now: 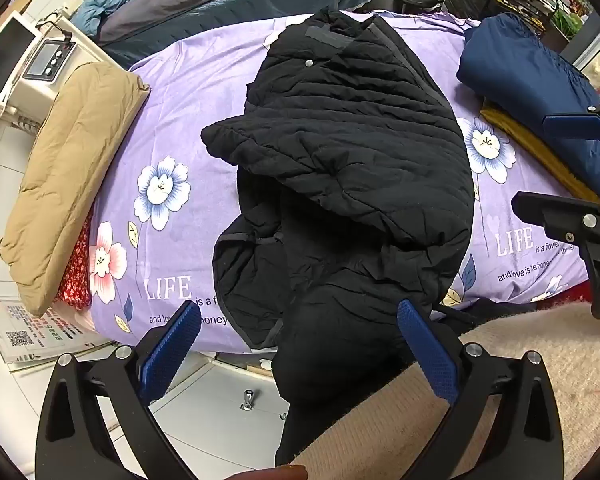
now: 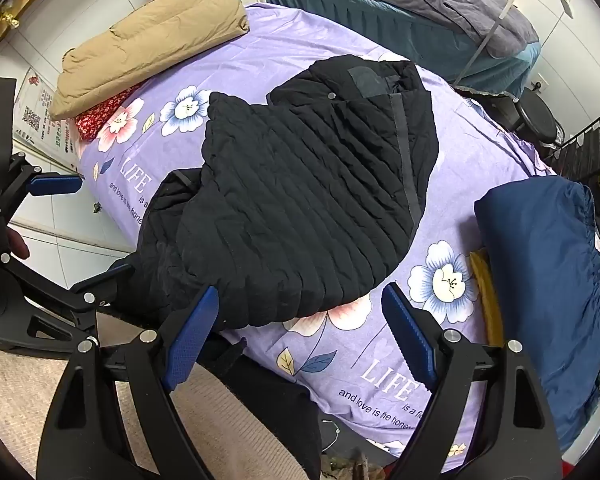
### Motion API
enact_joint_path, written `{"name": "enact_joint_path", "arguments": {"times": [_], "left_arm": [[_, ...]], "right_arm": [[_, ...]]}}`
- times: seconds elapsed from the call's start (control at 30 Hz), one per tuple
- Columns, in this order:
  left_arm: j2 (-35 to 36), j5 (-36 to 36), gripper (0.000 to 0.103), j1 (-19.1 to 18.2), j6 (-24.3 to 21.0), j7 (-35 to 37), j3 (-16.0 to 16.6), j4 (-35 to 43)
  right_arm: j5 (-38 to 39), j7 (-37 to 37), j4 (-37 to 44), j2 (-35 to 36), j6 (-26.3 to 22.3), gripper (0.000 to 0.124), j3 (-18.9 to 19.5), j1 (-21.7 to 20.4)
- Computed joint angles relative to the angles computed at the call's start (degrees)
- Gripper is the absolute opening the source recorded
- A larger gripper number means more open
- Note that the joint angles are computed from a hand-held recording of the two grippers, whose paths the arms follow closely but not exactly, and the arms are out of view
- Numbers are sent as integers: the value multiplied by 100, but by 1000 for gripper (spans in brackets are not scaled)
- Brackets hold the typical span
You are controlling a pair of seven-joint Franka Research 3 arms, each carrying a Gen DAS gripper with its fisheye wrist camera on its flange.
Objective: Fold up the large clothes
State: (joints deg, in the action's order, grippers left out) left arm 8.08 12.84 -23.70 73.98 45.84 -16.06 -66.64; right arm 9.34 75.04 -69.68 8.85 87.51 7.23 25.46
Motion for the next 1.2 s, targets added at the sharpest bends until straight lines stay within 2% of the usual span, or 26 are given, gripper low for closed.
{"name": "enact_joint_path", "arguments": {"times": [0.97,1.03,1.2], "left_arm": [[27,-27,97,-4,-55,-5,5,44],[-116,-103,97,5,21,-71,-8,-202],[-128,-86,97,17,72,-64,-29,-243]], "right_arm": [[-49,9,-77,-38,33,83,9,27],[-48,10,-76,-36,28,83,11,28],[-52,9,-62,-25,29,83,9,26]]}}
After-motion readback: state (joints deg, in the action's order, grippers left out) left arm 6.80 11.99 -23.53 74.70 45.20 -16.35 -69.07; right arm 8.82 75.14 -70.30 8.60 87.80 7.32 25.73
